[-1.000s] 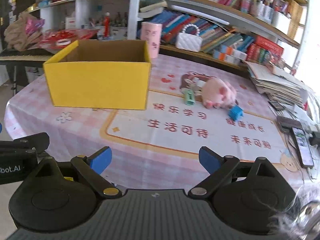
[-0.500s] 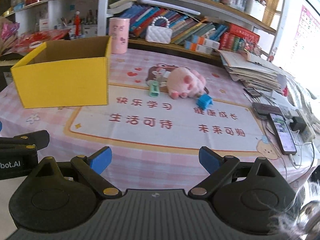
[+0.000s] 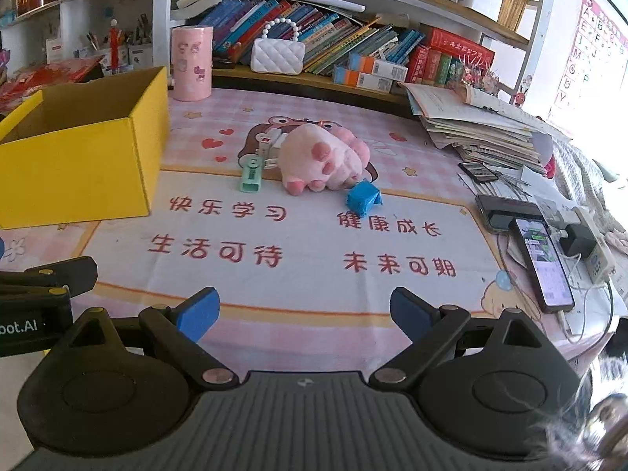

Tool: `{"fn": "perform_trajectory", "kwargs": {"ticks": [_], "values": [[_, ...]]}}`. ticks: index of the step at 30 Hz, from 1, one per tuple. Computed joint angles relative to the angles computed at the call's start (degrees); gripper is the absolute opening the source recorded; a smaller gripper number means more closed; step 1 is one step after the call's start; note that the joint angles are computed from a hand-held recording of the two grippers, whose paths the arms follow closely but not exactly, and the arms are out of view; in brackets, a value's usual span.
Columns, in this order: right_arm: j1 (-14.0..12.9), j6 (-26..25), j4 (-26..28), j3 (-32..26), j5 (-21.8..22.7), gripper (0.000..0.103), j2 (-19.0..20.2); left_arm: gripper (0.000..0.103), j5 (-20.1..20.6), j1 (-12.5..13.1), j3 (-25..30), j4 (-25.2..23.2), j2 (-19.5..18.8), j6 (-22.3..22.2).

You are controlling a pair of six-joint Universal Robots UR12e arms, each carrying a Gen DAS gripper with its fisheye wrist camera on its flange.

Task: Organize objects
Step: 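Withdraw both grippers from the box back toward the plush pig, then grasp the pink plush pig with the left gripper while the right gripper grasps the blue block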

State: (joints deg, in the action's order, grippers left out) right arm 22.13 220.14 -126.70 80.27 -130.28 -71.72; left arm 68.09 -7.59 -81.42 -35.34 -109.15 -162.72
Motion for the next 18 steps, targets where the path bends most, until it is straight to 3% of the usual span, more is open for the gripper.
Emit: {"fn": "perform_trajectory", "kwargs": {"ticks": [18], "values": [[-7.5,-8.6,-5.1,3.1,6.7,0.091,-1.6,0.100,5.5,-5.9,7.7,-3.2,-5.6,-4.1]]}}
